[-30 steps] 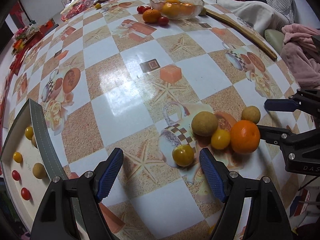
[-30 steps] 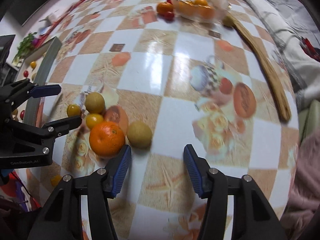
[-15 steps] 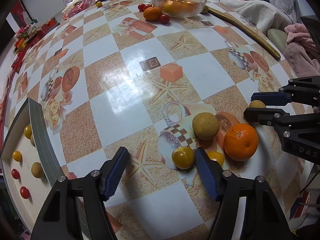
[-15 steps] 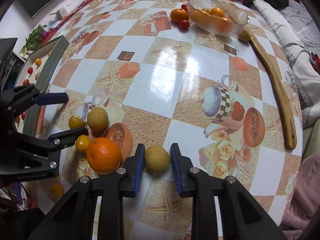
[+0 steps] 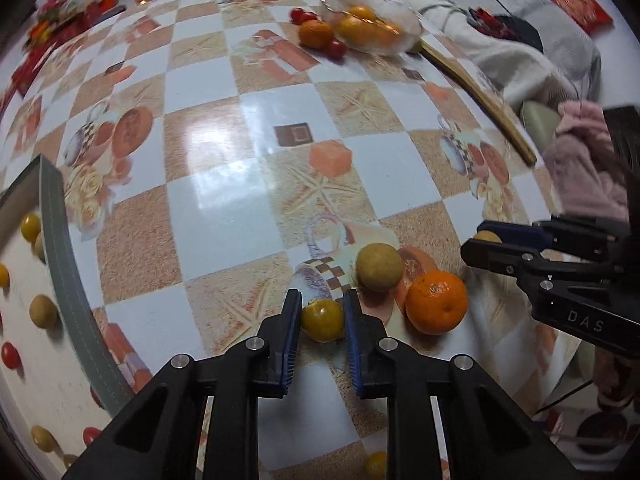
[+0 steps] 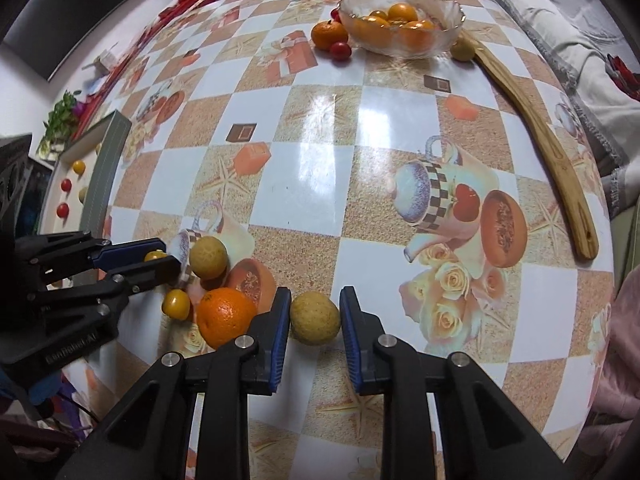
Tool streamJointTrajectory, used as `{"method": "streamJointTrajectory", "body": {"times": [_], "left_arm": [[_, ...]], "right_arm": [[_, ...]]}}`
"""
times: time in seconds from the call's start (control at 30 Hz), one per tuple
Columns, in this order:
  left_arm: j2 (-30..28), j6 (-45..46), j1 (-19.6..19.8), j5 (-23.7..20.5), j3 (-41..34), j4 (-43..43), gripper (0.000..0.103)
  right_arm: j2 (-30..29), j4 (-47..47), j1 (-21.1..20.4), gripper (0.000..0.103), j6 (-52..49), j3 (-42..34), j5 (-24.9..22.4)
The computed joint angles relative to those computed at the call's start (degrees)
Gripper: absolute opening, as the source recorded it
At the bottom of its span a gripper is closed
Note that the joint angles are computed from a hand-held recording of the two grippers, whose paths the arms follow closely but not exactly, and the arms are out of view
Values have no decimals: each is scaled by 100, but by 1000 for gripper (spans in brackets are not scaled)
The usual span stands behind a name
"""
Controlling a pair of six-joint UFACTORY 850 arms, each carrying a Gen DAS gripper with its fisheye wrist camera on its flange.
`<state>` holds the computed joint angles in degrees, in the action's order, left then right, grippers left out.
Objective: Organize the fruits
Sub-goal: 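Carry both fruits into the white box and open both tools to release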
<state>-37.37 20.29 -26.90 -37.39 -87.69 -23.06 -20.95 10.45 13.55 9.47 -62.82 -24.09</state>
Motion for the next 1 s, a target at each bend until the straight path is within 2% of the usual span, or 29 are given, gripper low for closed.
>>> {"method": "streamJointTrajectory", "body": {"times": [0.23,0.47,0.7,1.0], "left_arm": [[266,-94,223,100,233,-72,23],[570,-397,537,271,439,127,23],[868,-1235,1047,579,808,787,23],[882,-2536,1512,742,1081,2073,23]], "right_arm": [[33,220,-5,27,47,-164,-69],[-113,453,226,27,-250,-642,-196],[-608,887,554,27,-751,-1421,-406],[-1464,1370,1104,27,-1277,-2597,-817]]}}
